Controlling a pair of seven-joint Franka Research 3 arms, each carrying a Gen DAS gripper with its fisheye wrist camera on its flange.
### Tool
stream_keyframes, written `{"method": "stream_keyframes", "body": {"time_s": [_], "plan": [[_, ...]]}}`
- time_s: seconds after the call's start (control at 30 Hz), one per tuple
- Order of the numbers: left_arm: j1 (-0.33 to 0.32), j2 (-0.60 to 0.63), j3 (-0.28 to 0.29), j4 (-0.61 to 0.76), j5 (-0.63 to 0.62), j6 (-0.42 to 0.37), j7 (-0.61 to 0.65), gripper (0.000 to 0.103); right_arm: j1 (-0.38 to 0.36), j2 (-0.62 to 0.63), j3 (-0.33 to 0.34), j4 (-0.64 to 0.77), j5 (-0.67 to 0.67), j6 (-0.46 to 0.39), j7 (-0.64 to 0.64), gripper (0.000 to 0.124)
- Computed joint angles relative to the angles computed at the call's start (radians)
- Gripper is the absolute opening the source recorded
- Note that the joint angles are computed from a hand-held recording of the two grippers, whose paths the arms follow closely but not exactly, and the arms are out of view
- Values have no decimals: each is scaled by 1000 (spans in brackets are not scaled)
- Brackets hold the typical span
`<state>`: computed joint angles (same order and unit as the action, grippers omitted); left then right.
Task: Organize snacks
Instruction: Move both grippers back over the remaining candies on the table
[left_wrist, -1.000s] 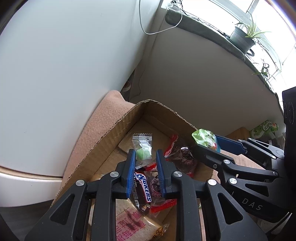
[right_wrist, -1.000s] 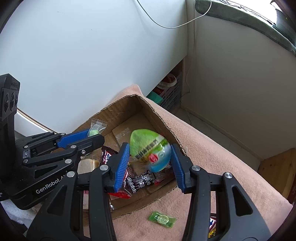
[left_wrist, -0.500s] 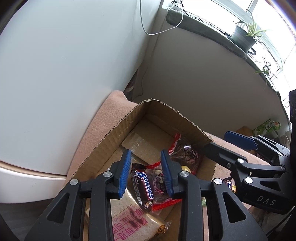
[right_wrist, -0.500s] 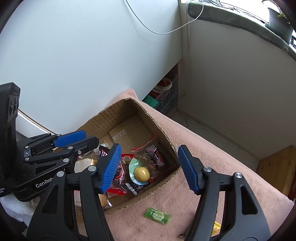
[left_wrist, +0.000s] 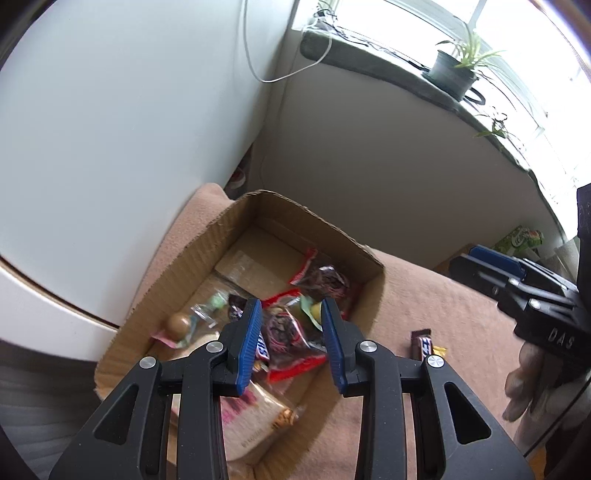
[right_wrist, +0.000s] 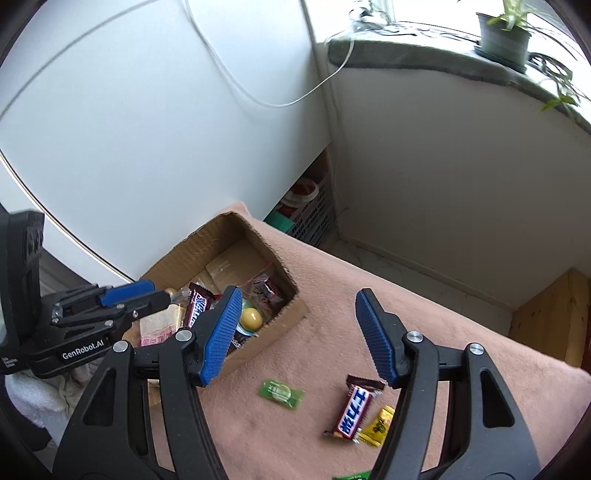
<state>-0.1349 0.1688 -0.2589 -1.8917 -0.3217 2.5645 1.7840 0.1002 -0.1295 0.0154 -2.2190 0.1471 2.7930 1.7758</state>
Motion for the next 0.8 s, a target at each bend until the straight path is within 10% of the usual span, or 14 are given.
{"method": "stream_keyframes", "body": {"time_s": [0.2, 0.8], "plan": [[-9, -68, -12, -74, -87, -10, 91, 32, -51, -145, 13, -154, -35, 29, 38, 87], [-118, -180, 17, -233, -201, -76, 180, 32, -124, -425, 36, -486, 10, -88, 184, 87]]}}
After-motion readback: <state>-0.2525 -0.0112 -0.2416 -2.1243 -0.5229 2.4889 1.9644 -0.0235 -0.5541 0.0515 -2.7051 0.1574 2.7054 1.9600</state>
